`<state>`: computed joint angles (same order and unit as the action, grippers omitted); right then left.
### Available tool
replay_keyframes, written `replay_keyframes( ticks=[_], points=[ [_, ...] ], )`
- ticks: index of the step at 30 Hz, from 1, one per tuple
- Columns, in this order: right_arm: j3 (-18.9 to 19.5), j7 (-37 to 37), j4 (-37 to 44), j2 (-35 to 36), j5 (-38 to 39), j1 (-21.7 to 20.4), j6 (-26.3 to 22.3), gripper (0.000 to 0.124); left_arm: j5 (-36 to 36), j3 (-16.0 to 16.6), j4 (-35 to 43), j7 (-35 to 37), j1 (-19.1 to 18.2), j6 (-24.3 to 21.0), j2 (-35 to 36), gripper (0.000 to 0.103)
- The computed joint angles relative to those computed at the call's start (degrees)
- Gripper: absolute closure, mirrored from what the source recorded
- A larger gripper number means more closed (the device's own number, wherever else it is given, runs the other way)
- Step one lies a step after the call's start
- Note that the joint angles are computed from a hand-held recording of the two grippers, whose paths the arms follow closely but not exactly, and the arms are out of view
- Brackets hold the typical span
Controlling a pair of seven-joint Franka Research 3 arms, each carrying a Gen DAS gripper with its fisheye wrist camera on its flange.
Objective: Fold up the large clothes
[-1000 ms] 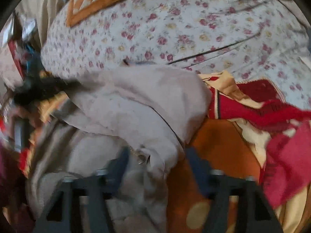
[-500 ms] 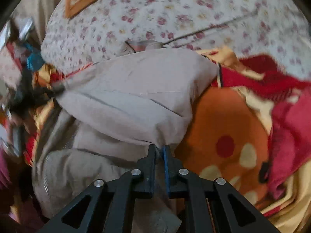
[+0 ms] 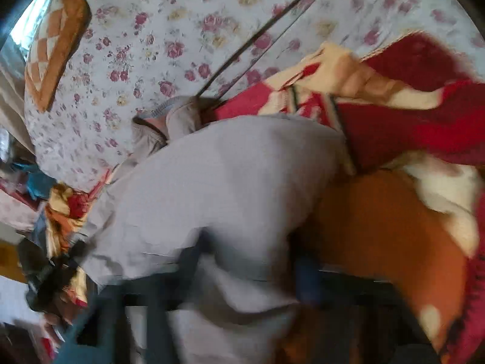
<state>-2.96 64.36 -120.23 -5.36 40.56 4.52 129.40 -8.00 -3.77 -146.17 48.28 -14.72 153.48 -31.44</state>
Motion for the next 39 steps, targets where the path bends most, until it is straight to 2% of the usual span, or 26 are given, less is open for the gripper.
replay_keyframes(
  ticks=[1,2,3,4,5,7,9,11,13,15,19,21,22,24,26,29,32,33,35,39],
  points=[
    [0.39,-2.34,-1.05,-1.39,0.51,0.4,3.22,0.1,0.17,-0.03,-0.32,0.48,-0.19,0.94,-0.32,0.058],
    [0.53,-5.25,-2.1,-2.89,1.05,0.85,5.6,0.103,1.5,-0.92,-0.47,0.3,0.56,1.73,-0.46,0.058],
    [1.32,-7.29,-4.06,-5.21,-0.9,1.3,10.58,0.111,3.05,-1.99,-0.29,-0.38,1.52,1.98,-0.04,0.055],
    [1.95,-6.64,-4.91,-5.79,-3.76,1.35,13.92,0.111,3.99,-2.49,0.04,-0.89,1.94,1.95,0.76,0.049],
    [2.26,-5.29,-5.25,-5.55,-6.27,1.32,15.79,0.112,4.41,-2.66,0.92,-1.3,1.94,0.9,2.4,0.048],
    [3.67,1.43,-4.66,-2.55,-16.02,0.27,18.87,0.112,3.88,-2.03,2.25,-0.68,1.0,-0.93,4.76,0.048],
    [2.64,1.95,-3.68,-0.66,-16.14,0.86,18.33,0.112,5.63,-3.13,2.47,-1.52,2.06,-1.22,4.84,0.048],
    [1.86,3.37,-3.45,-1.7,-15.38,0.91,17.44,0.107,5.36,-2.64,2.5,-1.52,1.82,-2.23,3.35,0.048],
    [1.43,5.08,-4.81,-5.42,-16.28,0.71,16.69,0.095,6.41,-3.0,1.88,-2.17,2.59,-2.16,1.19,0.048],
    [0.84,2.33,-7.01,-9.8,-15.53,1.47,15.44,0.09,8.77,-4.12,1.6,-3.68,4.06,-2.17,-0.81,0.048],
    [0.98,-4.08,-12.7,-17.51,-16.25,3.55,11.71,0.09,13.26,-6.25,2.26,-6.54,5.81,-4.36,-1.07,0.046],
    [2.49,-3.47,-15.14,-18.88,-19.72,2.78,11.09,0.09,15.43,-7.42,2.78,-8.11,6.45,-6.94,0.5,0.046],
    [4.5,-1.66,-17.11,-19.28,-24.08,1.24,12.5,0.09,15.95,-7.46,3.47,-8.16,6.16,-8.36,1.95,0.046],
    [6.28,1.79,-19.21,-18.49,-29.91,-0.88,13.66,0.09,14.89,-6.01,3.36,-6.8,4.54,-8.91,3.31,0.046],
    [3.54,0.55,-19.46,-18.41,-27.43,0.66,13.19,0.09,16.09,-6.58,2.9,-7.56,4.74,-8.83,2.39,0.046],
    [2.73,1.23,-19.32,-21.3,-27.04,0.62,11.93,0.09,15.24,-5.77,2.63,-7.25,3.58,-9.5,0.11,0.046],
    [1.42,0.15,-20.47,-25.42,-25.21,1.41,11.31,0.079,16.61,-6.86,2.34,-7.78,3.6,-11.43,-2.7,0.046],
    [0.1,-0.73,-20.66,-26.52,-23.13,2.24,9.96,0.074,17.4,-7.44,2.23,-8.06,3.63,-12.53,-3.8,0.046],
    [-2.1,-2.29,-21.39,-28.9,-19.38,3.13,6.21,0.073,18.04,-7.86,1.93,-8.2,3.02,-14.23,-5.47,0.046],
    [-0.63,-2.23,-24.65,-32.92,-19.39,1.45,4.02,0.073,16.93,-7.74,-0.08,-7.84,0.19,-17.22,-10.16,0.046]
  ],
)
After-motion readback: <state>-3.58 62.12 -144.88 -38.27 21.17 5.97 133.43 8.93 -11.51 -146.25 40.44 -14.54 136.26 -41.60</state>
